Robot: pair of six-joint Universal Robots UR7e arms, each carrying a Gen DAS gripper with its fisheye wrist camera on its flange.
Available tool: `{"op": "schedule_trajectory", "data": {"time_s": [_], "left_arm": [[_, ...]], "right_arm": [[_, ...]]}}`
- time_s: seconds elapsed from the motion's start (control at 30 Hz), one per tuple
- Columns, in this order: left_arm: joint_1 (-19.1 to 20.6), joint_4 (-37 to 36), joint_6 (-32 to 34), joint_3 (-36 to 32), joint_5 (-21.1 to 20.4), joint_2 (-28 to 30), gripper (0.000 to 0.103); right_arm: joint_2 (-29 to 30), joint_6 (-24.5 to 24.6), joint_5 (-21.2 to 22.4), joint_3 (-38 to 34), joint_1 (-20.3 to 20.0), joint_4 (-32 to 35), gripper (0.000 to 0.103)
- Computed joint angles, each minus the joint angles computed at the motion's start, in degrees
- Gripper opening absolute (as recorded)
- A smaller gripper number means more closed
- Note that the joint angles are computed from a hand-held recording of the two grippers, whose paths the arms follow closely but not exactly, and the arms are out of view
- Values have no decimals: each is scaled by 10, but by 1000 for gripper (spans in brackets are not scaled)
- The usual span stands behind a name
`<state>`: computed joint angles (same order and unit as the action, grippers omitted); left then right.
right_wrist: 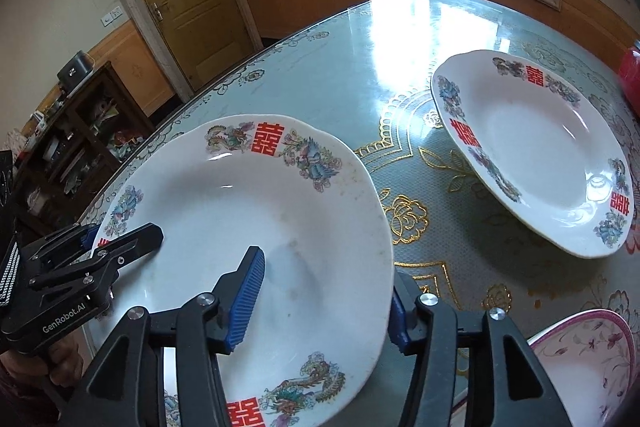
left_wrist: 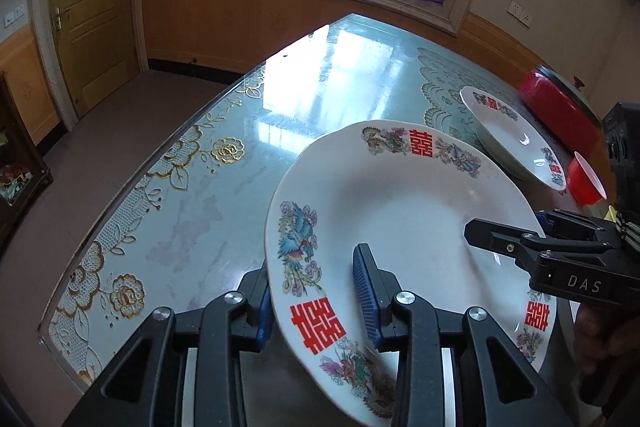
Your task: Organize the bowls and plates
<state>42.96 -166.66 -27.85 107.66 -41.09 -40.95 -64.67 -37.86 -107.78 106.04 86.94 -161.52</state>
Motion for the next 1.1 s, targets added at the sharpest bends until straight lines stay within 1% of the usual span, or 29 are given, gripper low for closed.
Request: {"op": "schedule_trajectory", "data": {"time_s": [0.07, 0.13, 0.43, 0.53, 0.63, 0.83, 1.1], "left_arm": [[-2, 10, -14, 1, 3, -3, 35], [-7, 15, -24, 5, 9, -6, 34], [-22, 32, -62, 19, 26, -15, 34], [-27, 34, -75, 25, 30, -20, 34], [-35, 19, -77, 37, 33, -26, 34], [-47, 18, -85, 47, 36, -31, 34], [-64, 14, -74, 42, 26, -28, 34]], "right_arm": [[-3, 3, 1, 2, -1, 2, 53], [-8, 10, 12, 3, -5, 13, 51], [-29, 16, 47, 8, -14, 47, 50], [-38, 23, 65, 6, -19, 70, 50], [-47, 25, 82, 8, -25, 82, 50], [-74, 26, 117, 15, -38, 99, 50], [-117, 33, 144, 38, -48, 92, 50]]}}
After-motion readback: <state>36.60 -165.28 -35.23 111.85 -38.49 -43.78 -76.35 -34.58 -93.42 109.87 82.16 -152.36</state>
